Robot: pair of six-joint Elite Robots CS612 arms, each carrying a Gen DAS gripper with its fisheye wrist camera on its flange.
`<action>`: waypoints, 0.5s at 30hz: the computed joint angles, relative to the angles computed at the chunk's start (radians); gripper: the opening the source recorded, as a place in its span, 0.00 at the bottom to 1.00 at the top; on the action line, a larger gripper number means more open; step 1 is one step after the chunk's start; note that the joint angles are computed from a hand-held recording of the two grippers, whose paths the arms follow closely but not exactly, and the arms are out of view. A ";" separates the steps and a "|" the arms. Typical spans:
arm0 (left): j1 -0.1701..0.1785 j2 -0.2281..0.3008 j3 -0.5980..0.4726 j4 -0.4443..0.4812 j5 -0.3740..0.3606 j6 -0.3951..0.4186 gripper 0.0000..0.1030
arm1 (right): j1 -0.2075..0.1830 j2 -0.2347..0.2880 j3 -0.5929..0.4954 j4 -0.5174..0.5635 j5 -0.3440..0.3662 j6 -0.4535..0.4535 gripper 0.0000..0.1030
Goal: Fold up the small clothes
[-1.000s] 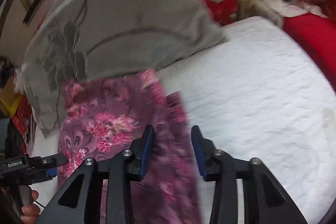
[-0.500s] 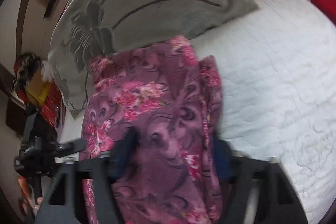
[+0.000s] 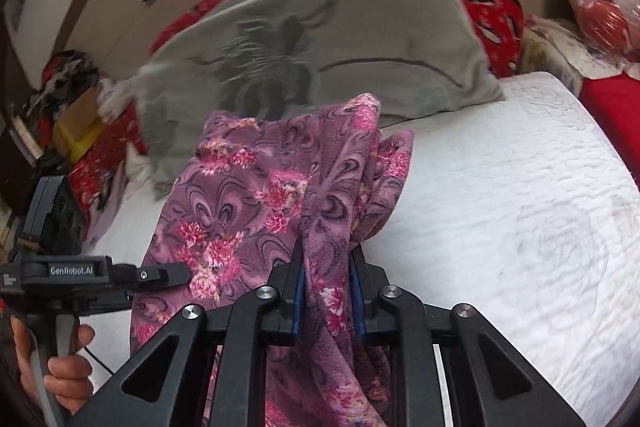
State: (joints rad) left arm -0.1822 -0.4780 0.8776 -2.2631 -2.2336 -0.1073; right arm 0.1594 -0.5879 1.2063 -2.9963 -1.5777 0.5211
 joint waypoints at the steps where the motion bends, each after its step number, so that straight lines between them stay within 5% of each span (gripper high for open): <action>1: 0.010 -0.020 0.033 -0.020 0.008 -0.002 0.24 | 0.006 -0.001 0.002 -0.002 0.004 -0.004 0.18; 10: 0.070 -0.067 0.159 -0.057 0.044 -0.046 0.26 | 0.061 0.038 -0.058 0.038 0.106 0.020 0.18; 13: 0.073 -0.049 0.148 -0.017 0.082 -0.053 0.32 | 0.062 0.067 -0.105 0.175 0.125 0.043 0.19; 15: 0.086 -0.037 0.135 -0.004 0.029 -0.052 0.32 | 0.056 0.077 -0.114 0.229 0.139 0.061 0.26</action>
State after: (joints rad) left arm -0.0963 -0.5152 1.0128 -2.2675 -2.2049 -0.1597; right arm 0.2158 -0.5113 1.0921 -2.7674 -1.4389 0.5821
